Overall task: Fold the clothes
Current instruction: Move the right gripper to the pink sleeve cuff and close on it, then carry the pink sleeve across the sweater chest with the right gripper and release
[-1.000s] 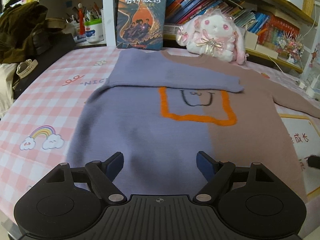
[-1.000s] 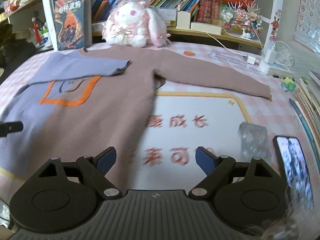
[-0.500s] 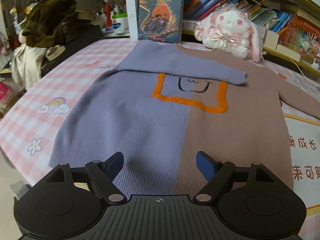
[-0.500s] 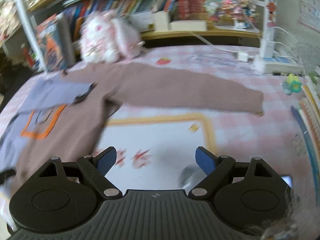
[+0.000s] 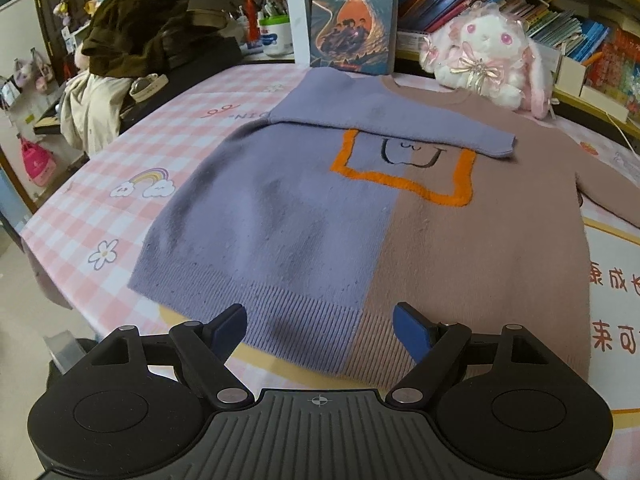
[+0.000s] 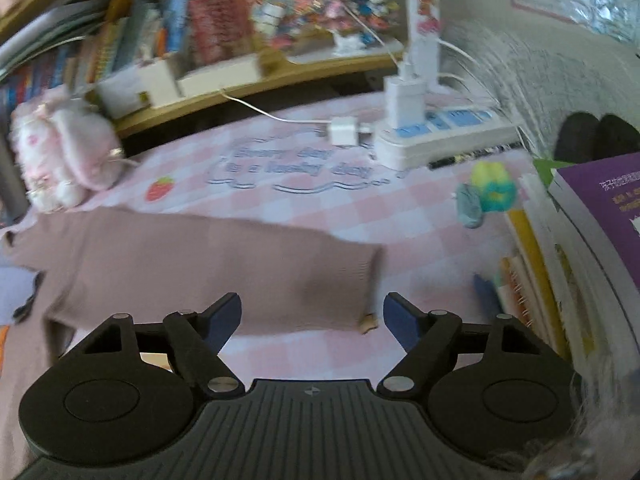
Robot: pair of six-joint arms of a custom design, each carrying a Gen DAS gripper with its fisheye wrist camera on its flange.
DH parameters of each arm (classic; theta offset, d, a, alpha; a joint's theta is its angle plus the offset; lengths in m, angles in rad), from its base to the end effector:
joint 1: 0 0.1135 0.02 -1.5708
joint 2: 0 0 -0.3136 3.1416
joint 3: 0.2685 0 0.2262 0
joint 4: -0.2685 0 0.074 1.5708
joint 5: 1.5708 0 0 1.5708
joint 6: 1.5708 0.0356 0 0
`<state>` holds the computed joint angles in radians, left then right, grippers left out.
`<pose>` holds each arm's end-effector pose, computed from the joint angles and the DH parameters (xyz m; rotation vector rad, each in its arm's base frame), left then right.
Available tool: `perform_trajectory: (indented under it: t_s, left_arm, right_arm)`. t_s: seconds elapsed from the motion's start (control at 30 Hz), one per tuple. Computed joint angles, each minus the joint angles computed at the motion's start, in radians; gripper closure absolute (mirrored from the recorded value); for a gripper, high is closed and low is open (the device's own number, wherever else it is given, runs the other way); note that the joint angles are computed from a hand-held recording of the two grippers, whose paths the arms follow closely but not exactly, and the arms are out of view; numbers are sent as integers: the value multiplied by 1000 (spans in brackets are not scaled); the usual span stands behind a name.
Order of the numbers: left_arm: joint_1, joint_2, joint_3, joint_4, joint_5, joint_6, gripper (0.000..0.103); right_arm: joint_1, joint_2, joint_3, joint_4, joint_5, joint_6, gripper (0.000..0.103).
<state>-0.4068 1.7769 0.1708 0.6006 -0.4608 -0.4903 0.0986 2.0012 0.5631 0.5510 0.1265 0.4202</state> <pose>0.1837 -0.0619 0.1110 -0.2672 2.4247 0.2079 0.3072 0.0259 0.1055 0.4466 2.4085 0.0736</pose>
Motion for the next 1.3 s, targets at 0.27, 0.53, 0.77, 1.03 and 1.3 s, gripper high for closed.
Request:
perform_trajectory:
  t_s: [0.27,0.53,0.77,1.03,1.3]
  left_arm:
    - [-6,-6,3,-24,-20,-27,20]
    - [-11,-5,2,-22,-20,-41,20]
    - [-5,13,1,17,-7,-34,20]
    - [36,51,-17,141,46,49,20]
    - [199,115,-95,395,202,244,20]
  right_arm:
    - [-45,64,69,-81,-17,10,49]
    - [-48,74,81,-71,-53,-21,84]
    - [-97,15,54,-29,-191,-10,94]
    - [-49,-117,61,-38,-226,16,94]
    - [86,-198,103,-84,-162,68,94]
